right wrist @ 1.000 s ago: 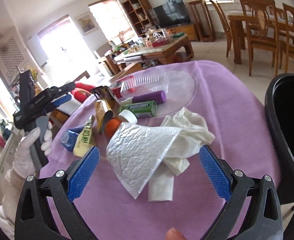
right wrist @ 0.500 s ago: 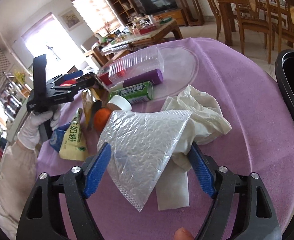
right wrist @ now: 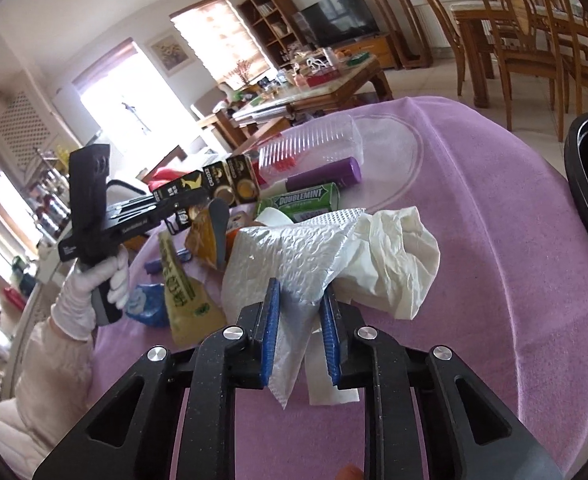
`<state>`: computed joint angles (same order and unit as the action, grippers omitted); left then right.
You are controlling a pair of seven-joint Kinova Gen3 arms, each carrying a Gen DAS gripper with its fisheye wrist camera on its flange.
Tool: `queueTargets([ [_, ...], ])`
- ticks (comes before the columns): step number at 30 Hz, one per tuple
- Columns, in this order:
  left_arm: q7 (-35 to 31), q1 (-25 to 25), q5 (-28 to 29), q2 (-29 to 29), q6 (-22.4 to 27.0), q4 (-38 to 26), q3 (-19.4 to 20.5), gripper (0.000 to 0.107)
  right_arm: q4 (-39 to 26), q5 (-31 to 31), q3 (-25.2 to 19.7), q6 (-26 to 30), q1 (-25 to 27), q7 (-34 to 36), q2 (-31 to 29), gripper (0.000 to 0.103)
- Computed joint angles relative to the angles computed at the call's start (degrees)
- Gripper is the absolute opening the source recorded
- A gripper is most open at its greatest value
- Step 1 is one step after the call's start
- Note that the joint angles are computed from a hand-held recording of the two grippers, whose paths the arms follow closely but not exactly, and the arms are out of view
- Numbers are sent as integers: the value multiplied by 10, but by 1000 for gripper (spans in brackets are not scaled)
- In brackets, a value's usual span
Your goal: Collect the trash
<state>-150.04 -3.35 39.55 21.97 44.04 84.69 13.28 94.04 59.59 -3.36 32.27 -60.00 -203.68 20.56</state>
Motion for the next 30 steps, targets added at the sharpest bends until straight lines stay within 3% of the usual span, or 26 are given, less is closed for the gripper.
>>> queueTargets([
  [4, -21, -31, 67, -48, -12, 49, 1, 5, -19, -38, -54, 24, 35, 61, 7, 24],
  [5, -15, -29, 66, -53, -2, 49, -6, 5, -26, -59, -51, 35, 30, 85, 10, 39],
  [6, -7, -21, 55, -54, 4, 46, -13, 5, -32, -79, -38, 47, 16, 104, 10, 60],
  [7, 5, -10, 37, -52, 4, 39, -21, 5, -32, -96, -14, 50, -5, 113, 7, 66],
  [11, 51, 6, -10, -26, 5, 16, -26, 7, -23, -110, 92, 45, -89, 102, -3, 67],
  [14, 63, 13, -20, -4, 4, -5, -25, 8, -47, -149, 155, 52, -133, 160, 2, 68],
  [15, 72, 16, -31, 4, 14, -17, -24, 8, -61, -160, 157, 60, -134, 183, 7, 77],
  [19, 118, 57, -103, 36, 16, -57, -30, 9, -157, -179, 101, 148, -94, 276, 58, 89],
  [22, 146, 62, -127, 50, 20, -74, -27, 10, -232, -173, 27, 216, -47, 346, 97, 94],
  [24, 157, 56, -134, 55, 23, -82, -24, 18, -281, -157, -26, 262, -21, 393, 125, 98],
  [25, 156, 39, -136, 57, 24, -84, -7, 38, -300, -142, -52, 286, -9, 416, 139, 98],
  [26, 147, 30, -131, 55, 16, -78, 0, 74, -317, -123, -79, 309, 2, 439, 152, 98],
  [27, 135, 28, -127, 48, -1, -67, -4, 90, -336, -105, -106, 332, 13, 462, 166, 98],
  [28, 113, 32, -115, 37, -25, -52, -16, 98, -354, -95, -132, 355, 23, 486, 178, 98],
  [30, 96, 22, -117, 33, -43, -44, -8, 98, -401, -86, -185, 402, 50, 532, 210, 98],
])
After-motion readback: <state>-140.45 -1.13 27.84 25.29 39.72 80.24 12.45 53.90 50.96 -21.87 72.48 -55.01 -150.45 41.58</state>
